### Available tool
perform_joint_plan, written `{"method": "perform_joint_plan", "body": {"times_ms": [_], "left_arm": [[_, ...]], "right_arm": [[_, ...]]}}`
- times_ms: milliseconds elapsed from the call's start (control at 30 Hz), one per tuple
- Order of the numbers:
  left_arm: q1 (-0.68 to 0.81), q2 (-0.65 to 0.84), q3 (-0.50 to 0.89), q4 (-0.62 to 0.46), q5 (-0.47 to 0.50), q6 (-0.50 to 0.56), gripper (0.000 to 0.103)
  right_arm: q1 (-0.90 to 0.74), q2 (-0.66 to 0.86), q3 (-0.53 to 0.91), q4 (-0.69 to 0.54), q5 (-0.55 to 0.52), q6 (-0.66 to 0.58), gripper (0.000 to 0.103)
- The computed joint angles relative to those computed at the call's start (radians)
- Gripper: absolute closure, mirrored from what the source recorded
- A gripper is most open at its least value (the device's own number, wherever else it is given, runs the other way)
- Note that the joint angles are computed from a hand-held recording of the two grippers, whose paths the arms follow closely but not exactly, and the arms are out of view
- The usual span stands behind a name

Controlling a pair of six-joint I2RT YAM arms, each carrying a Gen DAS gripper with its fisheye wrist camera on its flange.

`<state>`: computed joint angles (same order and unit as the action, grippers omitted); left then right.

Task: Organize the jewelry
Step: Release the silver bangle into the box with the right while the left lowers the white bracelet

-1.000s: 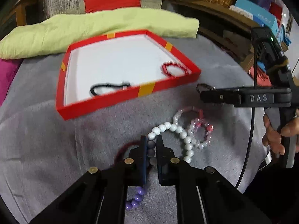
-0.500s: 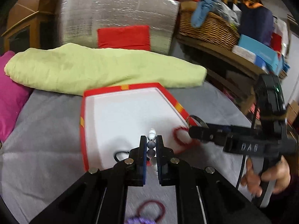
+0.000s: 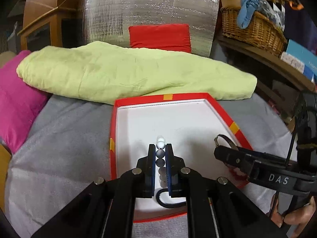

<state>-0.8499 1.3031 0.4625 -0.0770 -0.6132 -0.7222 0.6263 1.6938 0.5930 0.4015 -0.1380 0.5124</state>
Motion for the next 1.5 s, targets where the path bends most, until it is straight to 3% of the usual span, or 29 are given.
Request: {"method": "perform_joint_plan", "body": {"times_ms": [367, 1233, 1367, 1467, 1500], "left_arm": [[-0.043, 0.140, 0.087, -0.094, -0.128, -0.039, 0.094], [-0.038, 0.261, 0.137, -0.113, -0.152, -0.047, 0.093], [-0.035, 0.277, 0.157, -0.159, -0.158, -0.067, 0.093], [-0.040, 0.283, 0.175, -0.212, -0.156, -0.094, 0.074], [-0.047, 0.286, 0.187, -0.245, -0.164, -0.113, 0.062]], "right_arm": [[-0.011, 0.090, 0.034, 0.045, -0.010, 0.025, 0.038], [-0.006, 0.164, 0.098, 0.027, 0.032, 0.082, 0.037], [-0.013, 0.153, 0.092, 0.018, 0.032, 0.092, 0.027], [-0.021, 0.140, 0.078, 0.024, 0.026, 0.093, 0.027], [-0.023, 0.133, 0.073, 0.026, 0.020, 0.090, 0.027]]}}
